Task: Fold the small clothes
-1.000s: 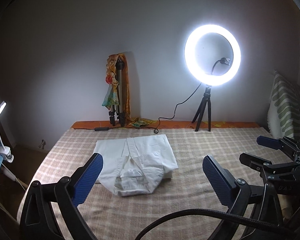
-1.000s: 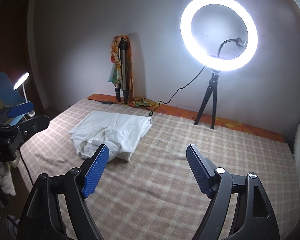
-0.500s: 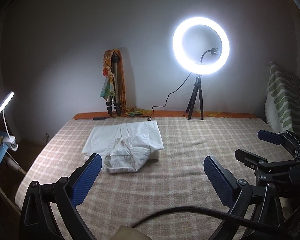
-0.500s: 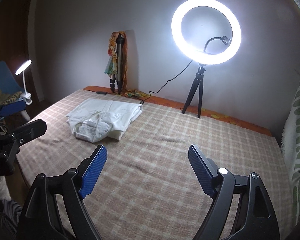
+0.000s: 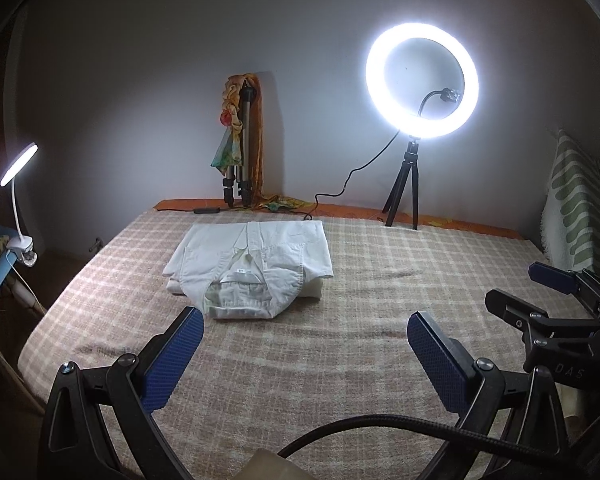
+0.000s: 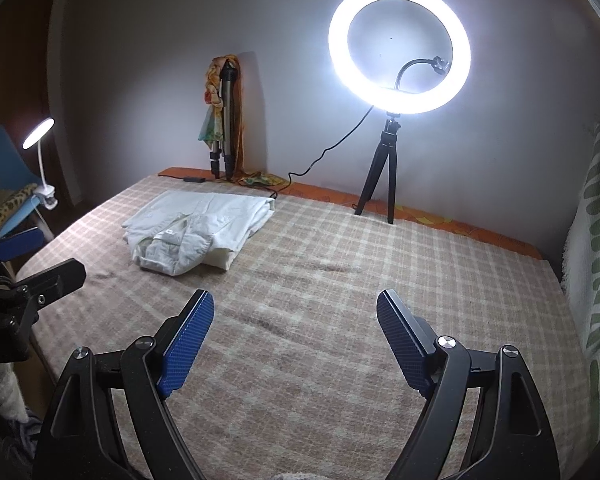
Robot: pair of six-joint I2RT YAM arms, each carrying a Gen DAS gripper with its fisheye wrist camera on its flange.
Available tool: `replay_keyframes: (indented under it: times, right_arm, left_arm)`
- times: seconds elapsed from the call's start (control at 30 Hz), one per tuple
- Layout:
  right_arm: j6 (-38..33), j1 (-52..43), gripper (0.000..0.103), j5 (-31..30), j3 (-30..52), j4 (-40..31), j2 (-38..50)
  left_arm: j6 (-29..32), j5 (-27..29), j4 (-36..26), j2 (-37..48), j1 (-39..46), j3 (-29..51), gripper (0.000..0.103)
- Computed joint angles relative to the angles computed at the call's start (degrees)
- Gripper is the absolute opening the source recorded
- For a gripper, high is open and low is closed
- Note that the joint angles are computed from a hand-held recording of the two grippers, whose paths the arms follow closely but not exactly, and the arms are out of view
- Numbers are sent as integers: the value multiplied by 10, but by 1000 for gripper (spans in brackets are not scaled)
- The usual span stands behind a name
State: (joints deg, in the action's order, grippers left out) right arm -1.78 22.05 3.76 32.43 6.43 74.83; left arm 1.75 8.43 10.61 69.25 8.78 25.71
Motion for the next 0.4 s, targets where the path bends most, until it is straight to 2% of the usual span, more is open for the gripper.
replay_keyframes:
  times: [0.13,0.27,0.4]
  right_arm:
    - [-7,3,84,3,0,2,5]
    - [-7,5,84,4,4,3,15]
    - [-5,5,84,-1,7,1,22]
  left_arm:
    - [1,-13,16,1,-1,-4,103]
    - [6,8,18,10,8,-2,103]
    - [10,0,24,21,5,-1,103]
